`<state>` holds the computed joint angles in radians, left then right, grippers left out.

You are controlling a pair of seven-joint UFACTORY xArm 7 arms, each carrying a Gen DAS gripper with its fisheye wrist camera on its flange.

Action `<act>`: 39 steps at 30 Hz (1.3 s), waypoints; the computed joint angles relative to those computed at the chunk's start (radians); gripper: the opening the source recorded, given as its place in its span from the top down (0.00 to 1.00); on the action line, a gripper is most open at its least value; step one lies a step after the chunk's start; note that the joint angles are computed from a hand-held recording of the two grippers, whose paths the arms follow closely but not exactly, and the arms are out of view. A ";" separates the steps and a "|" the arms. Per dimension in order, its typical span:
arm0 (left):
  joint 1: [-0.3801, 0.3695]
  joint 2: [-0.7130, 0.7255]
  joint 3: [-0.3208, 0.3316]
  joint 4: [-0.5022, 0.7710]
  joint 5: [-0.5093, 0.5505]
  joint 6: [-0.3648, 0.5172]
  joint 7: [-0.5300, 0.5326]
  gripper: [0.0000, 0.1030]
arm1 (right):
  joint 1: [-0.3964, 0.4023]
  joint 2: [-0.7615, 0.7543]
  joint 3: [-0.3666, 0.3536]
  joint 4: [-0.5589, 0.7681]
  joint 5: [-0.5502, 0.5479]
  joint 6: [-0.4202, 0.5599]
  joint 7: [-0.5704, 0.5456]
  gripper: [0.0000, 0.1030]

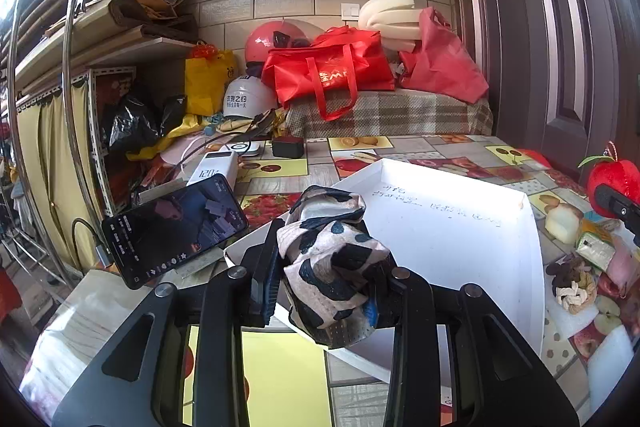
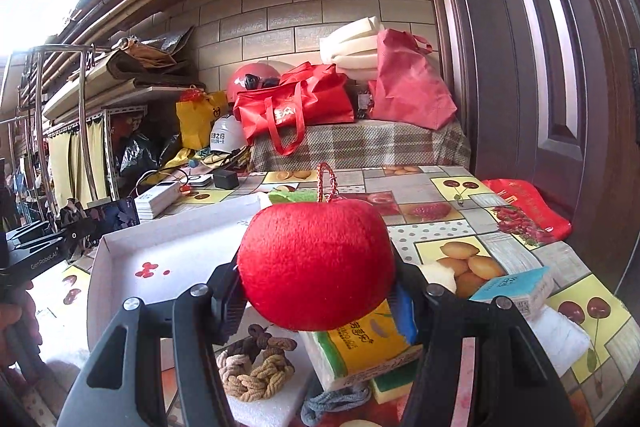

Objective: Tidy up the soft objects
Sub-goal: 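Carry the scarf with the left gripper while the right gripper carries the apple over the white box, then open the left gripper dropping the scarf into the box while the right gripper releases the apple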

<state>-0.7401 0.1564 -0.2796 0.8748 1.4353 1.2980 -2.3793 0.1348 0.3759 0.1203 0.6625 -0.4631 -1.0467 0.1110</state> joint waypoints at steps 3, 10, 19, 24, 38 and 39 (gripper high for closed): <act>0.013 -0.003 0.008 -0.001 0.013 -0.023 0.004 0.69 | 0.018 0.010 0.010 0.017 0.005 0.014 -0.013 0.42; 0.039 0.000 0.022 0.005 0.058 -0.046 0.000 0.69 | 0.054 0.037 0.035 0.069 0.009 0.047 0.001 0.42; 0.075 0.005 0.040 0.017 0.112 -0.105 0.005 0.69 | 0.089 0.042 0.056 0.085 -0.048 0.067 0.007 0.42; 0.120 0.002 0.058 0.024 0.142 -0.223 0.022 0.69 | 0.102 0.048 0.063 0.105 -0.035 0.099 0.023 0.42; 0.190 0.004 0.078 0.035 0.186 -0.429 0.060 0.69 | 0.123 0.058 0.082 0.181 0.020 0.281 0.092 0.41; 0.192 0.009 0.080 0.041 0.187 -0.437 0.069 0.69 | 0.126 0.058 0.084 0.186 0.027 0.298 0.093 0.41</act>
